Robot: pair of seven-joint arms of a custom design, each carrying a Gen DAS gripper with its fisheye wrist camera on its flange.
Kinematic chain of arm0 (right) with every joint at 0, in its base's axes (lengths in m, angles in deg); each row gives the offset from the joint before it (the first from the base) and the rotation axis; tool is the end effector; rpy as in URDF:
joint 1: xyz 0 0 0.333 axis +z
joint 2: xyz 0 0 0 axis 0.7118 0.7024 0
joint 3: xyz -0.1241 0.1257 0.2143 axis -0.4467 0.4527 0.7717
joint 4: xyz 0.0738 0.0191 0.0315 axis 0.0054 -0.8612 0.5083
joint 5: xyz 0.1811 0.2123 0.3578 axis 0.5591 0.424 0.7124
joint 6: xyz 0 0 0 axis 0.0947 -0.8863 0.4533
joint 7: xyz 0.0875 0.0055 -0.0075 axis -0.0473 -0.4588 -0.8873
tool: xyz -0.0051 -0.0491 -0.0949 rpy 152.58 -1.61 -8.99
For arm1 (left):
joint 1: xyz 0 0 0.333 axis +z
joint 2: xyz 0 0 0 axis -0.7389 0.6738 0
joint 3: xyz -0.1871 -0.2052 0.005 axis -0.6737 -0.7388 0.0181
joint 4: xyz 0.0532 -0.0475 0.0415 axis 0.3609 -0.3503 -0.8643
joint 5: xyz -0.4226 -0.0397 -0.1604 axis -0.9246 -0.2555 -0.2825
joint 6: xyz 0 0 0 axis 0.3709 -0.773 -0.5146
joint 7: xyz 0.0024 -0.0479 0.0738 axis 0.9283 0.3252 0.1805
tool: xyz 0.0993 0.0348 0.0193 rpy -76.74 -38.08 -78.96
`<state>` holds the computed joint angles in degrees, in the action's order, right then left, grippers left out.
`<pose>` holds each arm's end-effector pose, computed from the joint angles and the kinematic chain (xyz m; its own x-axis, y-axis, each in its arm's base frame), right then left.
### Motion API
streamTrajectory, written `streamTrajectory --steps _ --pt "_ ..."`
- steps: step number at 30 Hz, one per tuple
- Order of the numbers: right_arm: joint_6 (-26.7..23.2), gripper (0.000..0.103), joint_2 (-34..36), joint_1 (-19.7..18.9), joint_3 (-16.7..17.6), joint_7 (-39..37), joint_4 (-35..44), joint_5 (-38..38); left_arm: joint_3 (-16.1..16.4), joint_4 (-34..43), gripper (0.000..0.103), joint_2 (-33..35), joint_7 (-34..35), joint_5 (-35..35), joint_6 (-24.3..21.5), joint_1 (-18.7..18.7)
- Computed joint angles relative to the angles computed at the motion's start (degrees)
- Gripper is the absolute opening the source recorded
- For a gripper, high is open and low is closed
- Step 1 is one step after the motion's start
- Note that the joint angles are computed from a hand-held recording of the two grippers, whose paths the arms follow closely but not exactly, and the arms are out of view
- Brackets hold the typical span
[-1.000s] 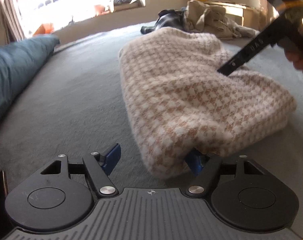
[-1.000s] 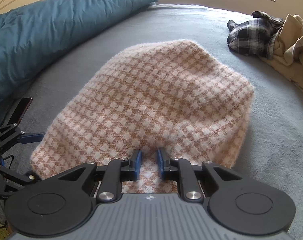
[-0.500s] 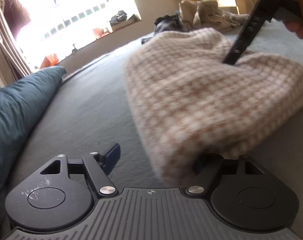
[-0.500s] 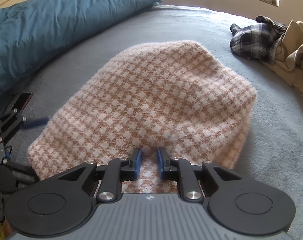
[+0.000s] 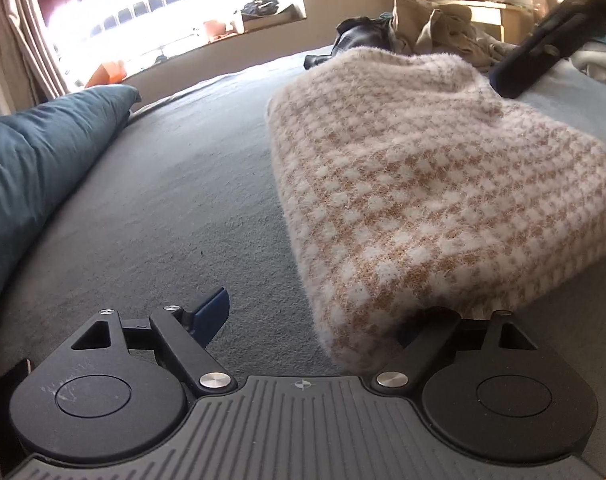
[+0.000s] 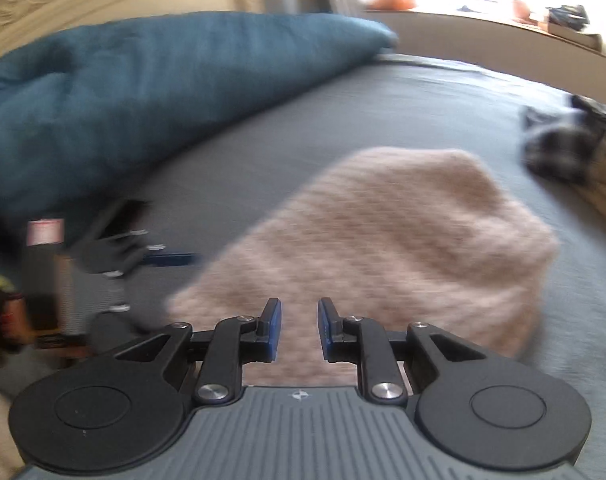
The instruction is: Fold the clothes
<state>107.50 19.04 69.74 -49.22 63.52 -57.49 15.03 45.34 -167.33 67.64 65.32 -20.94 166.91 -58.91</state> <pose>0.4999 0.2746 0.6227 0.5555 -0.8077 -0.1976 -0.6754 -0.2997 -0.6738 0.5006 -0.2615 0.5388 -0.4189 -0.8855 -0.2009 -0.5213 0.4157 -0.7452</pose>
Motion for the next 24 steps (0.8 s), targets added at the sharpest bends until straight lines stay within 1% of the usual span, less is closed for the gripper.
streamTrajectory --steps 2,3,4,5,6,7,8,9,10,12,14,16,17,18,19,21,23,24 --pt "-2.34 0.021 1.31 0.05 0.97 0.32 0.3 -1.88 1.04 1.66 0.084 1.23 -0.28 -2.88 -1.81 -0.96" --pt "-4.14 0.021 2.19 -0.24 1.53 1.1 0.39 -3.49 2.06 2.18 0.084 1.51 0.83 -4.8 -2.76 -1.8" --pt "-4.9 0.019 2.58 -0.39 1.81 1.18 -0.22 -4.65 3.07 1.91 0.084 1.25 3.59 -5.91 -2.83 -2.61" --pt "-4.29 0.018 2.31 -0.21 1.59 -0.04 -1.5 -4.52 4.14 1.53 0.084 0.93 6.72 -7.22 -2.73 -3.44" --pt "-3.5 0.017 1.44 0.15 0.94 -2.07 -3.09 -3.46 6.1 0.6 0.084 0.4 11.87 -9.65 -1.53 -5.03" --pt "-3.82 0.013 0.88 0.26 0.41 -3.18 -3.84 -2.69 8.66 0.07 0.085 0.29 17.7 -13.44 -0.61 -7.15" --pt "-4.79 0.01 0.6 0.1 0.08 -3.36 -4.05 -2.35 11.12 0.34 0.086 0.62 22.85 -17.98 -0.83 -9.1" --pt "-5.72 0.006 0.34 -0.09 -0.22 -3.51 -4.24 -2.01 13.07 1.08 0.088 1.36 27.12 -22.07 -1.37 -10.59" --pt "-6.25 0.004 0.13 -0.28 -0.35 -3.38 -4.47 -1.65 14.14 1.51 0.094 2.05 30.62 -24.96 -1.12 -11.44" --pt "-6.17 0.003 -0.18 -0.5 -0.37 -2.98 -4.93 -0.98 14.42 1.8 0.098 3.03 34.45 -28.4 -0.2 -11.57" --pt "-5.79 0.003 -0.35 -0.72 -0.01 -2.47 -5.2 -1.23 13.89 1.99 0.099 3.25 35.8 -31.12 -0.5 -10.94" --pt "-4.71 0.004 -1.02 -0.65 0.34 -2.49 -5.87 -1.69 11.19 1.66 0.098 2.59 33.27 -30.12 -0.97 -8.33" --pt "-4.85 0.006 -1.73 -0.42 -0.17 -2.38 -6.17 -0.49 9.93 1.54 0.098 2.24 31.99 -29.44 -1.22 -7.14" --pt "-4.97 0.009 -2.47 -0.24 -0.68 -2.12 -6.49 0.82 8.61 1.55 0.098 1.87 30.72 -27.97 -1.5 -6.0" --pt "-4.75 0.016 -3.42 -0.23 -1.44 -0.66 -6.94 3.12 7.58 1.52 0.098 1.45 29.64 -26.56 -1.77 -5.14" --pt "-3.09 0.028 -6.07 -0.63 -2.72 2.96 -8.83 7.33 7.14 0.85 0.1 -0.02 29.82 -25.28 -2.12 -4.77" --pt "-1.48 0.029 -9.07 -1.92 -3.34 7.73 -11.36 8.93 7.98 0.17 0.101 -2.03 30.94 -25.55 -3.94 -5.21" --pt "-0.74 0.03 -10.5 -2.57 -3.67 10.24 -12.53 9.54 8.61 0.23 0.101 -2.93 31.35 -26.17 -5.69 -5.46"
